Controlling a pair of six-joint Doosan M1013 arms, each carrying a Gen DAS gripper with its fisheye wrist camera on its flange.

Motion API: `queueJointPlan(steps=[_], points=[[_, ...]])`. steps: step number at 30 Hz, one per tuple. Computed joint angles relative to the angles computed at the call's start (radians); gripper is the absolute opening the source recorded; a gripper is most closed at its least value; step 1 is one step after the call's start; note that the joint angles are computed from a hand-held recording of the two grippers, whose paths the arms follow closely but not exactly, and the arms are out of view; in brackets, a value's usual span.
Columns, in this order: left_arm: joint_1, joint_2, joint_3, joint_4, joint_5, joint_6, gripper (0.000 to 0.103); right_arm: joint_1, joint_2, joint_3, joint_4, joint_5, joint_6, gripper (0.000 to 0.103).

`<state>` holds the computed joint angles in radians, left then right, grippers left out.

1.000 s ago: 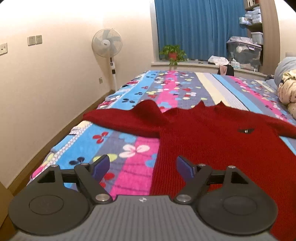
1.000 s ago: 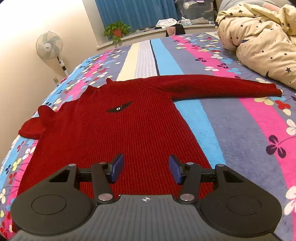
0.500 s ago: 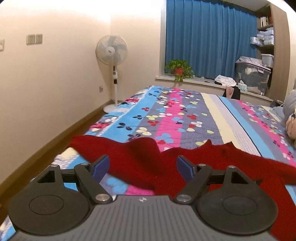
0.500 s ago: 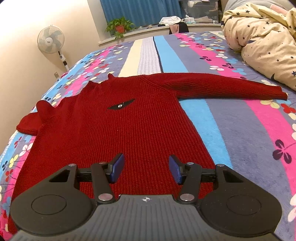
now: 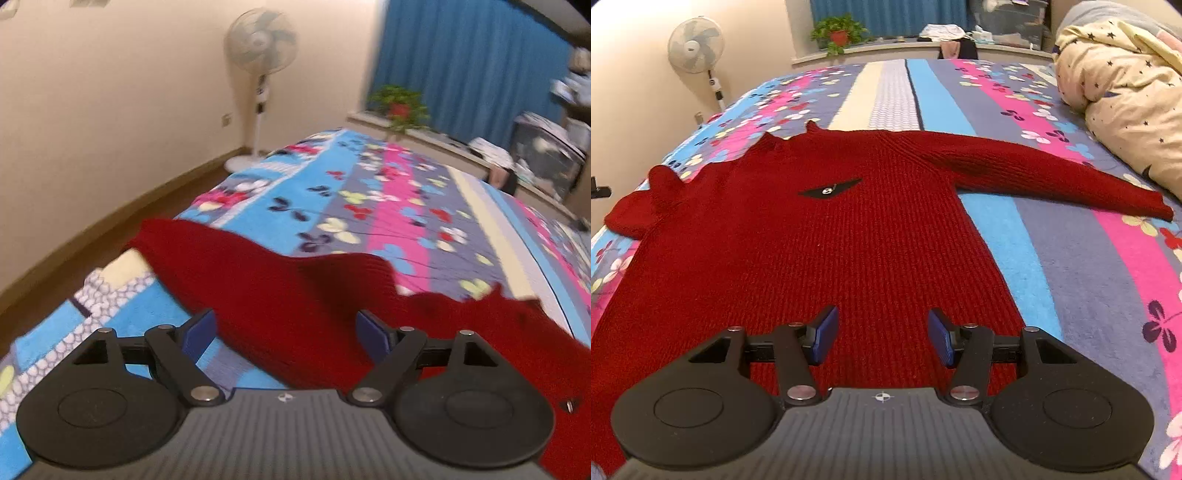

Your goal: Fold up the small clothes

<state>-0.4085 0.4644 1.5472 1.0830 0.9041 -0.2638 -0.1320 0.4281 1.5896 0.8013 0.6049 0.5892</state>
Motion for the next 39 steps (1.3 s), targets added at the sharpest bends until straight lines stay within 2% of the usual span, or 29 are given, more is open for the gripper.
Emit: queueJointPlan(steps=[2, 6, 9, 11, 16, 18, 19, 20, 22, 26, 28, 29, 32, 33, 35, 36, 37, 39], points=[[0.034, -0.001, 0.024, 0.006, -0.036, -0.072, 0.086, 0.005, 0.008, -0.008, -0.02, 0.002, 0.022, 0.056], [0.096, -0.006, 0.055, -0.084, -0.081, -0.146, 0.086, 0.017, 0.017, -0.015, -0.092, -0.003, 0.036, 0.056], [0.133, -0.012, 0.08, -0.123, -0.148, -0.186, 0.086, 0.035, 0.035, -0.038, -0.284, 0.025, 0.167, 0.056], [0.14, -0.013, 0.105, -0.078, -0.176, -0.272, 0.086, 0.04, 0.036, -0.035, -0.324, 0.016, 0.186, 0.059], [0.151, -0.017, 0.126, 0.008, -0.195, -0.325, 0.086, 0.039, 0.037, -0.035, -0.316, 0.022, 0.185, 0.059], [0.152, -0.017, 0.13, 0.039, -0.189, -0.359, 0.075, 0.038, 0.038, -0.035, -0.314, 0.019, 0.18, 0.059], [0.151, -0.015, 0.135, 0.071, -0.189, -0.393, 0.048, 0.039, 0.037, -0.033, -0.315, 0.017, 0.18, 0.059], [0.156, -0.017, 0.136, 0.066, -0.202, -0.384, 0.015, 0.038, 0.038, -0.035, -0.315, 0.017, 0.18, 0.059], [0.16, -0.023, 0.138, 0.072, -0.215, -0.389, 0.015, 0.038, 0.039, -0.036, -0.314, 0.017, 0.179, 0.06], [0.133, -0.024, 0.121, 0.158, -0.158, -0.379, 0.014, 0.038, 0.039, -0.035, -0.315, 0.016, 0.18, 0.06], [0.113, -0.02, 0.095, 0.187, -0.116, -0.331, 0.014, 0.038, 0.039, -0.035, -0.317, 0.016, 0.182, 0.06], [0.099, -0.015, 0.089, 0.237, -0.085, -0.346, 0.013, 0.038, 0.039, -0.036, -0.318, 0.016, 0.181, 0.06], [0.047, -0.003, 0.041, 0.323, -0.026, -0.271, 0.013, 0.038, 0.039, -0.035, -0.319, 0.015, 0.183, 0.06], [0.022, 0.003, 0.026, 0.382, -0.029, -0.241, 0.012, 0.039, 0.039, -0.036, -0.322, 0.015, 0.185, 0.06], [-0.034, 0.02, -0.014, 0.461, -0.064, -0.109, 0.012, 0.04, 0.04, -0.037, -0.329, 0.014, 0.191, 0.06], [-0.064, 0.033, -0.035, 0.498, -0.111, -0.034, 0.012, 0.041, 0.039, -0.036, -0.331, 0.012, 0.194, 0.06], [-0.082, 0.039, -0.055, 0.483, -0.202, 0.088, 0.009, 0.042, 0.038, -0.035, -0.334, 0.011, 0.196, 0.06], [-0.098, 0.06, -0.091, 0.312, -0.464, 0.35, 0.013, 0.042, 0.037, -0.033, -0.334, 0.007, 0.195, 0.06]])
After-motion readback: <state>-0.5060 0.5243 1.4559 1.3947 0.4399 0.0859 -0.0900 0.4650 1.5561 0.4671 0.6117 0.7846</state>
